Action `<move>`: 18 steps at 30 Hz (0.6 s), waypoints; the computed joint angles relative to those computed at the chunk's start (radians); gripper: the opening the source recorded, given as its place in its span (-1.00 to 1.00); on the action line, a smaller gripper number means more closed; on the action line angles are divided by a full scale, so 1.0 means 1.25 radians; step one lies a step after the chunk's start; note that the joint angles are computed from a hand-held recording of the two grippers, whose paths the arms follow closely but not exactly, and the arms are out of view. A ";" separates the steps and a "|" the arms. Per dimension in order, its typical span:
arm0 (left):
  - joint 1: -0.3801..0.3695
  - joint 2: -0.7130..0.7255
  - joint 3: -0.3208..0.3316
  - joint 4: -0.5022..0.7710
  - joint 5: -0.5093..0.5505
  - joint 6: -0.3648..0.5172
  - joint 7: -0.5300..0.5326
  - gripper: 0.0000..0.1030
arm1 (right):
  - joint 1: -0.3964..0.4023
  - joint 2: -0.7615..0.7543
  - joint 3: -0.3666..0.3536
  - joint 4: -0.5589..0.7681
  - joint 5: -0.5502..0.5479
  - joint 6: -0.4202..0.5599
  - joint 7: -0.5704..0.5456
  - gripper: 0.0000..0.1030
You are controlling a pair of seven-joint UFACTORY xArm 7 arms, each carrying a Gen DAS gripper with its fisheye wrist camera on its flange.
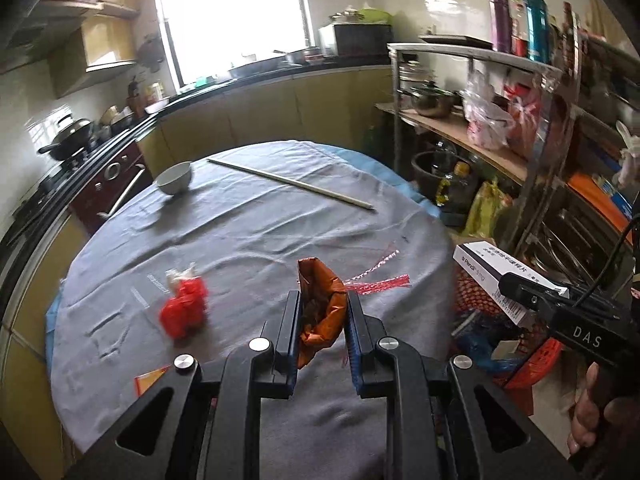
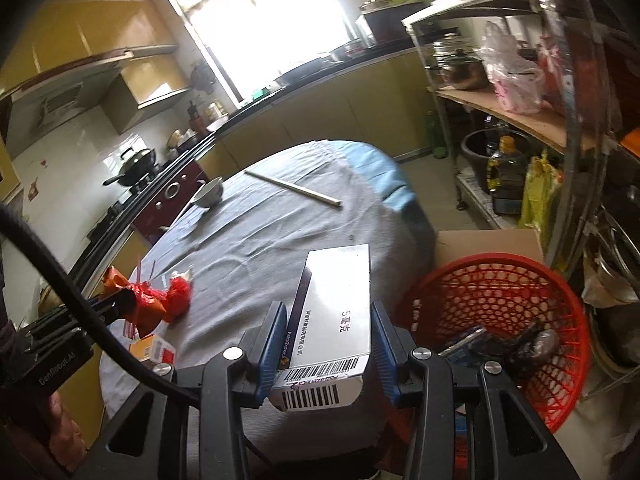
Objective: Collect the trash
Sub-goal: 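Open both grippers to drop the medicine box and orange wrapper into the basket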
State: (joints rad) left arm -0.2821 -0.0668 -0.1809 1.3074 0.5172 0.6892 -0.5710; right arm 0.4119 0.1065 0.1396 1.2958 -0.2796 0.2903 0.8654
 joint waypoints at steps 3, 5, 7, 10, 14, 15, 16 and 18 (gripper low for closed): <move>-0.013 0.030 -0.004 0.022 -0.022 -0.007 0.024 -0.58 | -0.011 -0.022 -0.010 -0.034 -0.008 -0.004 0.023 -0.13; -0.025 0.053 -0.004 0.037 -0.051 -0.016 0.049 -0.58 | -0.023 -0.038 -0.012 -0.057 -0.010 -0.003 0.034 -0.13; -0.037 0.075 -0.002 0.052 -0.076 -0.017 0.071 -0.58 | -0.037 -0.058 -0.013 -0.086 -0.018 -0.001 0.052 -0.13; -0.059 0.113 -0.002 0.083 -0.119 -0.011 0.114 -0.58 | -0.062 -0.088 -0.010 -0.130 -0.016 0.002 0.066 -0.13; -0.084 0.166 -0.002 0.136 -0.197 0.016 0.179 -0.58 | -0.097 -0.127 -0.005 -0.191 0.000 0.011 0.078 -0.13; -0.091 0.179 0.000 0.149 -0.204 0.021 0.185 -0.58 | -0.105 -0.134 -0.004 -0.203 0.007 0.012 0.078 -0.13; -0.100 0.189 0.002 0.158 -0.203 0.025 0.187 -0.58 | -0.112 -0.142 -0.002 -0.217 0.015 0.012 0.078 -0.13; -0.115 0.208 0.007 0.177 -0.202 0.035 0.193 -0.58 | -0.124 -0.154 0.002 -0.240 0.027 0.013 0.077 -0.13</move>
